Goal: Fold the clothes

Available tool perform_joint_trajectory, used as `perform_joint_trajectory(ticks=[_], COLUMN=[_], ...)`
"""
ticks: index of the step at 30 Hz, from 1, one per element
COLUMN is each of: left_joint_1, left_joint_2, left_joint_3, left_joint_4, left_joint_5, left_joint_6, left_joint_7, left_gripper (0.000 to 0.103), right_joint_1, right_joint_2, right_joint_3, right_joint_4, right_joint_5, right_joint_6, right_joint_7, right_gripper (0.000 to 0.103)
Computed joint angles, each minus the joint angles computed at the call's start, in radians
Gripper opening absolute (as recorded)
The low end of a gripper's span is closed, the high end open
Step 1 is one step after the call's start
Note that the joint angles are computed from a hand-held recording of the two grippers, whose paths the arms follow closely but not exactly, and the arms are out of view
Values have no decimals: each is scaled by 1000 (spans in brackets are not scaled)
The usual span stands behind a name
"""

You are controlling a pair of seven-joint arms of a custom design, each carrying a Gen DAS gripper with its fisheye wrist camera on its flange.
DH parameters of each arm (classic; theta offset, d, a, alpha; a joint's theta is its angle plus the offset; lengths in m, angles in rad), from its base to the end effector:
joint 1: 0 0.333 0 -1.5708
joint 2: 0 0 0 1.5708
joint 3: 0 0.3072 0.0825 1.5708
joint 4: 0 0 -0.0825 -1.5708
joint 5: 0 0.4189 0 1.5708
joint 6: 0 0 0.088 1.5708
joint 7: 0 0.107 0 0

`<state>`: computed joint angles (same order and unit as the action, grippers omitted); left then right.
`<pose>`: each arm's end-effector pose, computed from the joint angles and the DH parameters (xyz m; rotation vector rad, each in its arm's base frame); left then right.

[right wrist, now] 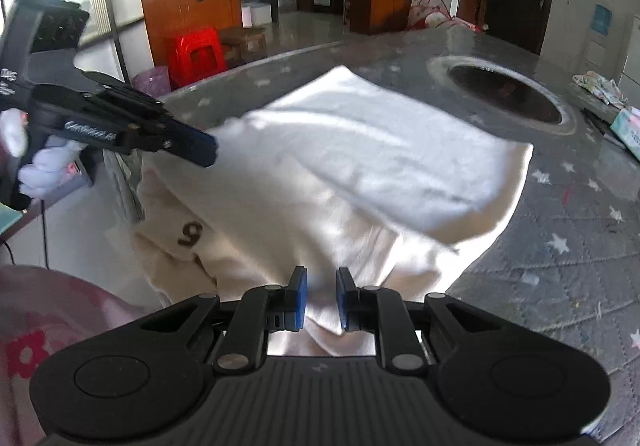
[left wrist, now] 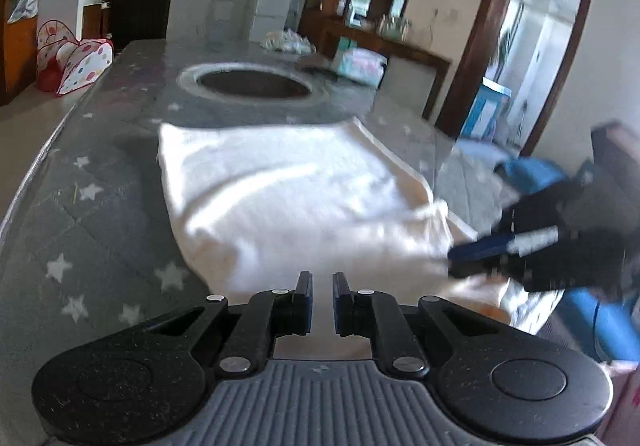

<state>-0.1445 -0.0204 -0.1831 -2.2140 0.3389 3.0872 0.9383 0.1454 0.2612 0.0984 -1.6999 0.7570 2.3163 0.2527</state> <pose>0.5596 -0.2195 0.4619 -1.7511 1.7983 -1.0610 0.6769 0.1760 0.4616 -2.3517 0.5333 -0.2027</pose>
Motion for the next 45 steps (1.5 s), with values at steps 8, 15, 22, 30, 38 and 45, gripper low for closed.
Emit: perform_joint_trajectory(ticks=[8, 15, 22, 30, 38, 45], left_joint_1=[-26, 40, 54, 87, 42, 51], left_joint_2=[-97, -116, -150, -96, -39, -2], left_joint_3=[-7, -55, -86, -138, -69, -18], left_joint_4=[-83, -88, -114, -58, -1, 81], left_joint_5=[-44, 142, 288, 650, 801, 854], left_joint_6=[-30, -38, -49, -41, -18, 53], left_joint_7=[157, -11, 20, -85, -236, -437], left_gripper=[16, 16, 50, 49, 13, 10], right_joint_1=[3, 6, 5, 3, 5, 10], right_joint_2=[-43, -63, -98, -142, -175, -180], right_joint_3=[-4, -10, -20, -35, -50, -48], right_joint_4=[-46, -74, -108, -153, -193, -211], right_joint_5=[-2, 23, 50, 48, 38, 106], right_joint_6=[7, 27, 56, 56, 47, 55], right_joint_7=[-47, -57, -79, -140, -203, -329], right_gripper=[22, 22, 33, 43, 52, 62])
